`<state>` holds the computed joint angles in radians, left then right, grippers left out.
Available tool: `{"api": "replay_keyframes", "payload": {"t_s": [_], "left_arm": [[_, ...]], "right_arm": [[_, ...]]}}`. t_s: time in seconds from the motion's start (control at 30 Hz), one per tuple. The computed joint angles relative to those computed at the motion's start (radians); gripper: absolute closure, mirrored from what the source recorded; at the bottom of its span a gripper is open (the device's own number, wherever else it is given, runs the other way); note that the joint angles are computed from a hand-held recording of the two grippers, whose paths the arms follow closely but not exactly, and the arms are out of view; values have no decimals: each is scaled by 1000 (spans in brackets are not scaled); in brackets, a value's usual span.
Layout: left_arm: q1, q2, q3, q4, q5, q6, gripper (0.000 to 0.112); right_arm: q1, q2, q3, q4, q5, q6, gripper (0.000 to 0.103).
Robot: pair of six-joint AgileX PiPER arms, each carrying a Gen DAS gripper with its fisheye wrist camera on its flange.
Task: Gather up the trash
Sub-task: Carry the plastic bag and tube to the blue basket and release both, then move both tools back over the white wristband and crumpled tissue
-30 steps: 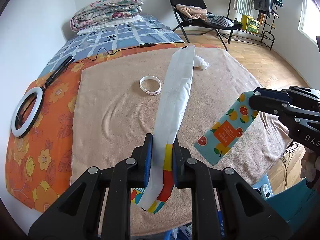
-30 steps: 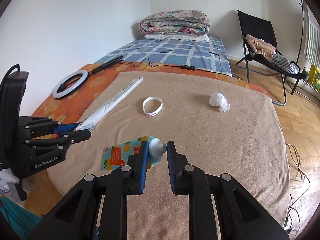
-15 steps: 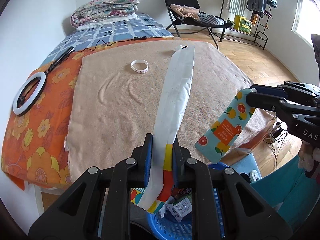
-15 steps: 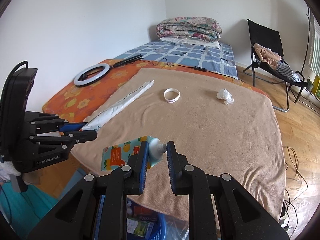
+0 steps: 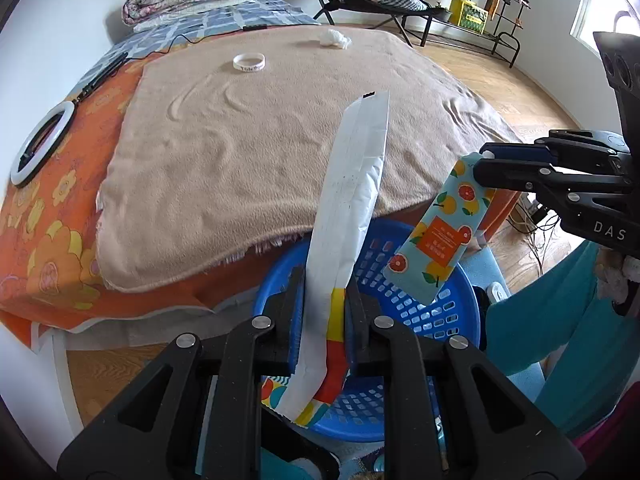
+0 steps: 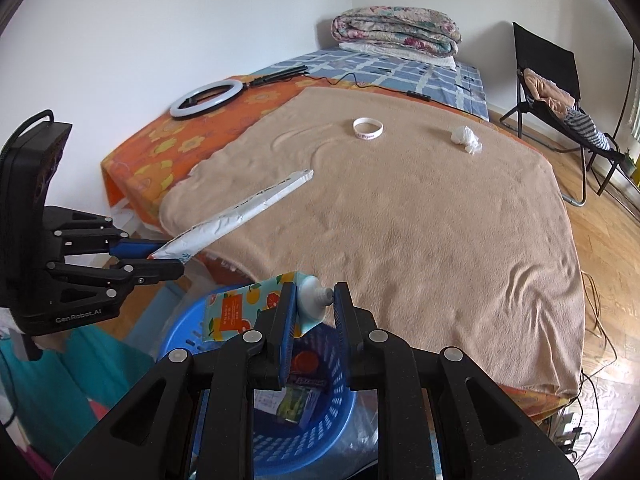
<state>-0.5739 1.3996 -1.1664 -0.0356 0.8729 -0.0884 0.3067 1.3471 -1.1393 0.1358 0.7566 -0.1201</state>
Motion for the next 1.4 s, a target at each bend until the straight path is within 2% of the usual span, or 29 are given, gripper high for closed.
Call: {"api": "replay_keyframes", "payload": {"t_s": [0.33, 0.63, 0.73, 0.87, 1.0, 1.13, 1.23, 1.3, 1.4], "left_arm": [[-43, -10, 115, -24, -8, 14, 97], [-65, 23, 138, -9, 0, -2, 97], [-63, 36, 135, -9, 6, -7, 89], [-61, 34, 132, 3, -1, -25, 66], [-51, 34, 130, 1, -2, -26, 66], [-44, 36, 127, 4, -1, -31, 66], [-37, 39, 124, 3, 0, -33, 64], [-36, 40, 123, 5, -5, -39, 55], [-39, 42, 120, 14, -9, -50, 53]], "right_arm": [[44, -36, 153, -21, -28, 45, 86], [64, -28, 217, -30, -46, 65, 86], [75, -20, 225, -40, -51, 76, 86], [72, -11, 231, -29, -52, 74, 86], [75, -7, 230, -42, -50, 94, 85], [72, -6, 229, -51, -51, 111, 60], [71, -7, 226, -57, -51, 121, 59], [76, -3, 222, -76, -48, 141, 56], [78, -4, 221, -93, -47, 161, 47]]}}
